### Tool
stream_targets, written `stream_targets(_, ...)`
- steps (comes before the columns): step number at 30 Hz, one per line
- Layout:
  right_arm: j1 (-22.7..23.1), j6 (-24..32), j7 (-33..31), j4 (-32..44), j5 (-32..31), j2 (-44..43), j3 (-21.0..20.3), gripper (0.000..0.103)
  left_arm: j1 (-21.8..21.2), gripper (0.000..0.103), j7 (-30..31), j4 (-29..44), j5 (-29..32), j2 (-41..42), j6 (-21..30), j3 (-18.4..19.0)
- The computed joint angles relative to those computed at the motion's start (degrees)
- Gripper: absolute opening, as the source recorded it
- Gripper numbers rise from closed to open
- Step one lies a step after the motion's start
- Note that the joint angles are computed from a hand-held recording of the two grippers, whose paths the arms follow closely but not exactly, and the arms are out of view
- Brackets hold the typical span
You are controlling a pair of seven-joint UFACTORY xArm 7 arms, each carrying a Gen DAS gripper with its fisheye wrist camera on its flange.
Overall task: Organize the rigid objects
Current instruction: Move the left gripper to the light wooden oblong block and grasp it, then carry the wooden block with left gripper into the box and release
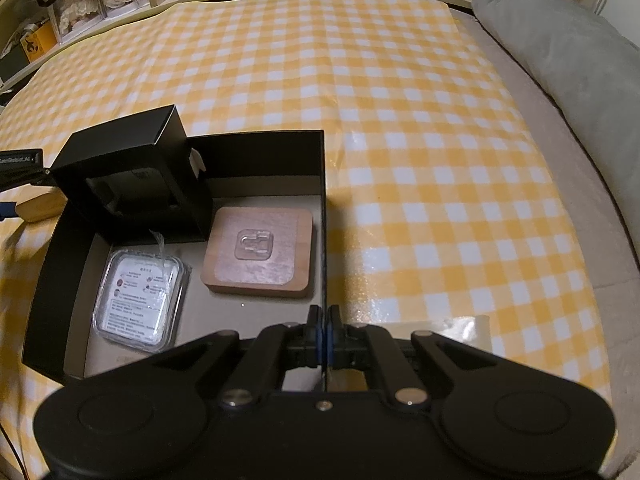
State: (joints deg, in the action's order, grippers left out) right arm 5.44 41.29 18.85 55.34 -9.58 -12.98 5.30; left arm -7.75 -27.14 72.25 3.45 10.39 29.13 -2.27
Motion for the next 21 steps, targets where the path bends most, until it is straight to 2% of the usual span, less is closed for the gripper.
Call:
stream_targets(4,0.1,-0.4,0.4,-0.3,-0.3,0.2,0.1,0.003,-0.8,0.086,-3.7,-0.7,4.3,-2.6,-1.5,0.9)
stream_targets(6,0.1,-0.4,0.3,-0.2,-0.2,0.3,0.1,0.003,-0.4,0.086,-2.6,-1.2,3.2,-4.8,-2.7,0.2)
stream_targets(10,0.1,-0.5,0.7,-0.2,-0.5,0.6,0.2,0.003,-0.2,0.086,7.0,-1.5,-9.8,-9.4,-2.5,-2.4)
stream_targets(15,0.3,-0.5,1.3,0.8,-1.0,1.9,0.2,0.003,-3.5,0.086,20.6,-2.6,-27.9,-14.7,4.2,-3.2)
stream_targets(17,0.3,-0.8,1.5,0.9,-1.3,2.0,0.2,0.003,-4.9,0.086,23.0,-2.8,-32.2,-15.3,6.8,-3.1)
stream_targets(21,0.4,-1.1,1.1,0.6,-0.9,1.1,-0.1,0.003,-7.0,0.086,23.5,-3.7,-37.3,-14.9,9.4,-3.7)
